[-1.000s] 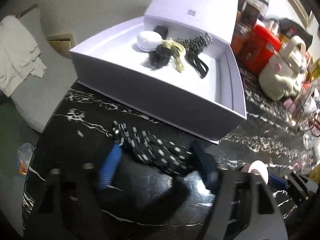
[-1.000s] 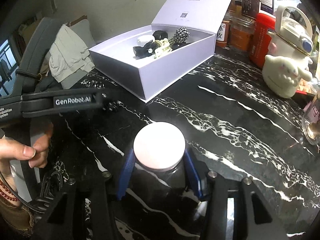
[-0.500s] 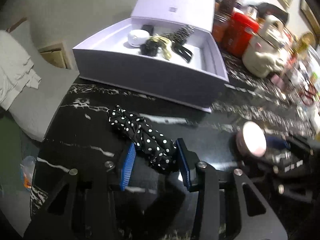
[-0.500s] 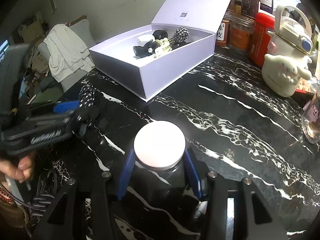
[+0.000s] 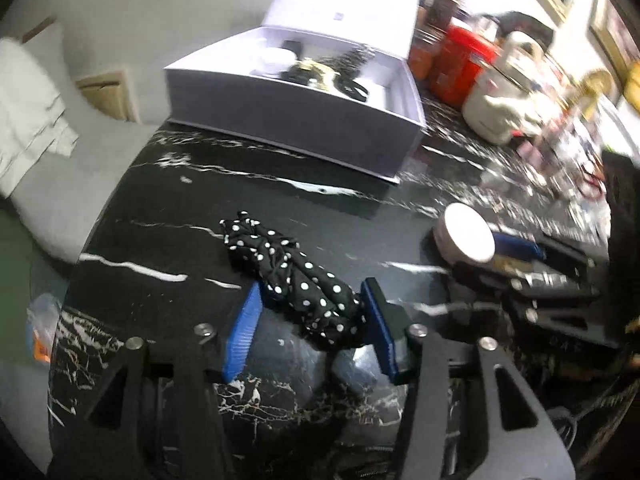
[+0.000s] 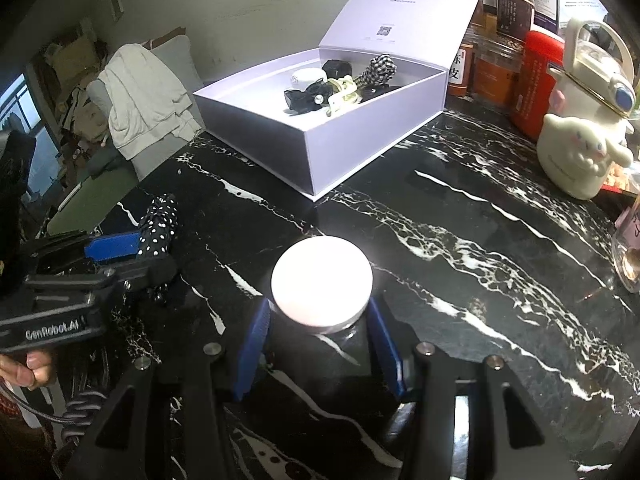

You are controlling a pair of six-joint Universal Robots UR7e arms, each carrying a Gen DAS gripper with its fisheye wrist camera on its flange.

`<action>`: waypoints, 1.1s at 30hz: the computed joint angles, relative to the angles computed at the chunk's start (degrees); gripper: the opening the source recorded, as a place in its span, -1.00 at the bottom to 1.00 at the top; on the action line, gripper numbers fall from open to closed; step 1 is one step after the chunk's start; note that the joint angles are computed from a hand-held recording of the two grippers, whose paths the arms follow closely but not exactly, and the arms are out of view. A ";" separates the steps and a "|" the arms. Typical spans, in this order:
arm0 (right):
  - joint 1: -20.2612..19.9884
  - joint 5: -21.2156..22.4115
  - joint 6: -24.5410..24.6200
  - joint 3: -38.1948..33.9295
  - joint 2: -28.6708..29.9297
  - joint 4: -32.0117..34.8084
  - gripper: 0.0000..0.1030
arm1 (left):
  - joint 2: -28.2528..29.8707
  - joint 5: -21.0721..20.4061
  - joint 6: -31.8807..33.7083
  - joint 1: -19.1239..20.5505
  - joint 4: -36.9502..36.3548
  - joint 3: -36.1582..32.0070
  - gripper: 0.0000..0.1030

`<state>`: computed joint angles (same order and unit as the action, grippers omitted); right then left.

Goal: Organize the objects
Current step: 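Grasp the black polka-dot scrunchie with the left tool while the right tool grasps the pink compact, then lift the polka-dot scrunchie with the left tool while the right tool lifts the pink compact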

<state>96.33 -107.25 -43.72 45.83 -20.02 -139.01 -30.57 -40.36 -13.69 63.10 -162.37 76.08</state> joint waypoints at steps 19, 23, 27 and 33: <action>-0.42 1.72 2.60 -0.82 0.22 0.51 0.36 | 6.11 7.92 5.43 -0.83 1.90 -7.13 0.43; -0.49 1.85 2.24 -0.85 0.42 -0.53 0.29 | 6.14 7.17 6.14 -0.91 2.37 -7.73 -0.27; -0.35 1.48 0.68 -0.01 0.36 -2.14 0.09 | 5.80 5.07 6.91 -1.00 4.83 -8.12 -0.62; -0.23 1.64 -0.39 0.24 0.31 -2.13 -0.01 | 4.27 4.01 3.46 -1.05 8.26 -6.96 -0.70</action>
<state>96.10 -105.61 -44.11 46.07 -19.71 -141.13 -26.30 -36.35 -10.23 62.06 -154.12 69.12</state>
